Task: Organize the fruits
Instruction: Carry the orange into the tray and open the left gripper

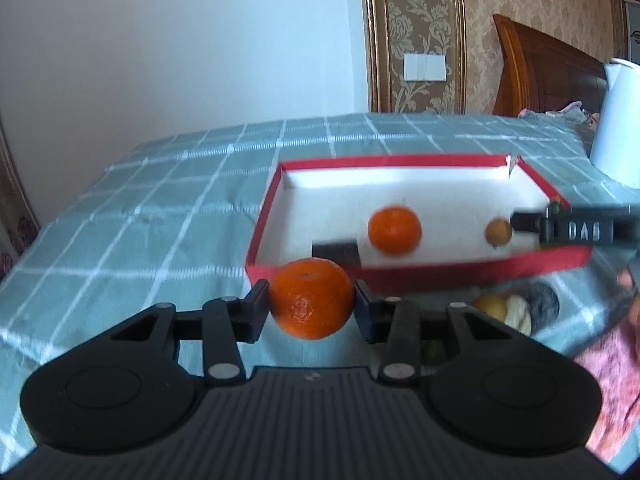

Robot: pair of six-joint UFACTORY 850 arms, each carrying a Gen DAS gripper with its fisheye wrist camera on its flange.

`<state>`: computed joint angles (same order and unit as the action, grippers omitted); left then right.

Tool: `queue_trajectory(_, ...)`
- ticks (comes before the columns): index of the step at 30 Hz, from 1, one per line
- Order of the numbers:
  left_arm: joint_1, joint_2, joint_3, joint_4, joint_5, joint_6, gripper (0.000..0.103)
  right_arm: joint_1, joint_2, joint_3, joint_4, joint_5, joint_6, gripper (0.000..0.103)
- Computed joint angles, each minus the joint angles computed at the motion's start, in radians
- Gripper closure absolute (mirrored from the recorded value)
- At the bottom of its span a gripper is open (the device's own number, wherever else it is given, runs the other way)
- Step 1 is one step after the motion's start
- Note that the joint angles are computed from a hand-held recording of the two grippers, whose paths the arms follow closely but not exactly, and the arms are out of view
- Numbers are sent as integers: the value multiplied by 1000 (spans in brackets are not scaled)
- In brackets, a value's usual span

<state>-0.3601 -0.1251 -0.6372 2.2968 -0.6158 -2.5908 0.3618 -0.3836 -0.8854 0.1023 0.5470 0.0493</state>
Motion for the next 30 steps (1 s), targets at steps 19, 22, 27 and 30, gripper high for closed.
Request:
queue_trajectory(19,105,-197,-285,30,100,37,62,-1,-4,-10,-45,-29,52,23)
queue_trajectory(22,114,-229,-318,4,129,65,62,-2,-5,-14,-60,-40,66,23)
queue_trajectory(27,125,-265,-352,-30,157,99,62,2,-4,-13,-55,-40,58,22)
queue_trajectory(30,129,-282,-370,-64,176,136,62,1,-5,-14,-63,-42,67,19)
